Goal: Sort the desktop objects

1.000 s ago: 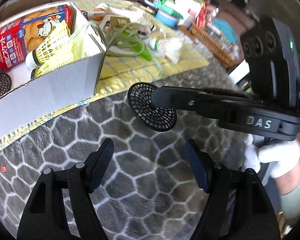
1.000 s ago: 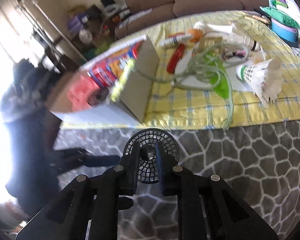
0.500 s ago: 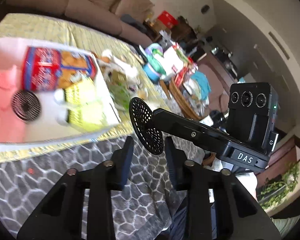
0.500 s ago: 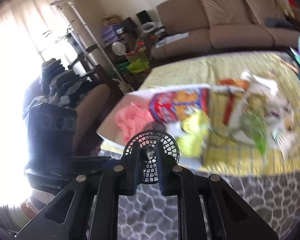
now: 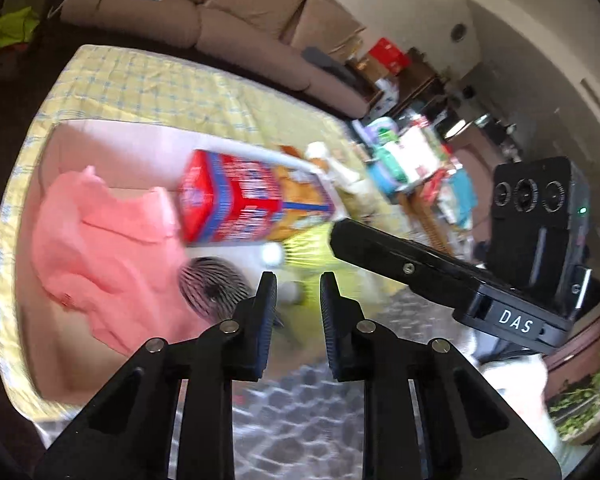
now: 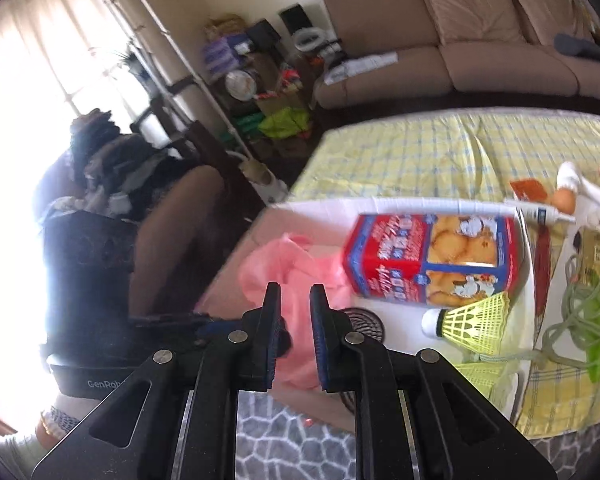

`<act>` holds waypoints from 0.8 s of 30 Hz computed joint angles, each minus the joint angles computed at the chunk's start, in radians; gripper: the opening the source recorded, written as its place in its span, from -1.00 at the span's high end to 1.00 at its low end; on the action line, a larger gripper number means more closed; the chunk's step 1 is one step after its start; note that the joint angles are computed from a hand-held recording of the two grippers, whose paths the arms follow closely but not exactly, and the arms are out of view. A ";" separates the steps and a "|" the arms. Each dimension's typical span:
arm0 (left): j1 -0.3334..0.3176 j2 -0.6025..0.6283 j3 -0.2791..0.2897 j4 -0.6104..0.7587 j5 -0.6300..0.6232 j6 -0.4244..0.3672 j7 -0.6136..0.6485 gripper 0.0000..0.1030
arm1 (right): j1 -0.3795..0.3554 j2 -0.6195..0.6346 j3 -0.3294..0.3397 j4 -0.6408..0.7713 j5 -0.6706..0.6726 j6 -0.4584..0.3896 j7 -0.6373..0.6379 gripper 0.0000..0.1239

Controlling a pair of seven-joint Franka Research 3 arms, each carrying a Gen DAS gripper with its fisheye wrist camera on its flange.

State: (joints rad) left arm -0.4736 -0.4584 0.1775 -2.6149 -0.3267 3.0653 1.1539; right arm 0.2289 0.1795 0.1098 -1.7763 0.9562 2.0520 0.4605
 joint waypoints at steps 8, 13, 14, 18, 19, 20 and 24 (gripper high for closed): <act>0.063 -0.024 -0.044 -0.049 0.083 0.030 -0.023 -0.01 | -0.008 0.028 -0.013 0.000 -0.074 0.116 0.028 0.61; 0.140 0.006 -0.124 -0.023 0.162 -0.017 -0.084 -0.25 | -0.042 0.020 -0.022 -0.013 -0.052 0.152 0.026 -0.06; 0.145 0.007 -0.132 -0.021 0.169 -0.033 -0.092 -0.31 | -0.049 0.017 -0.024 -0.016 -0.047 0.149 0.022 -0.17; 0.187 0.022 -0.195 -0.002 0.210 -0.044 -0.140 -1.00 | -0.074 0.005 -0.042 -0.026 -0.066 0.161 0.006 -0.56; 0.204 0.027 -0.219 0.011 0.232 -0.050 -0.155 -1.00 | -0.080 0.002 -0.046 -0.027 -0.066 0.172 0.002 -0.58; 0.200 0.030 -0.221 0.023 0.243 -0.060 -0.155 -1.00 | -0.090 -0.001 -0.052 -0.027 -0.057 0.188 -0.009 -0.58; 0.222 0.052 -0.279 0.101 0.316 -0.104 -0.179 -1.00 | -0.143 0.023 -0.073 0.019 -0.013 0.202 -0.030 -0.58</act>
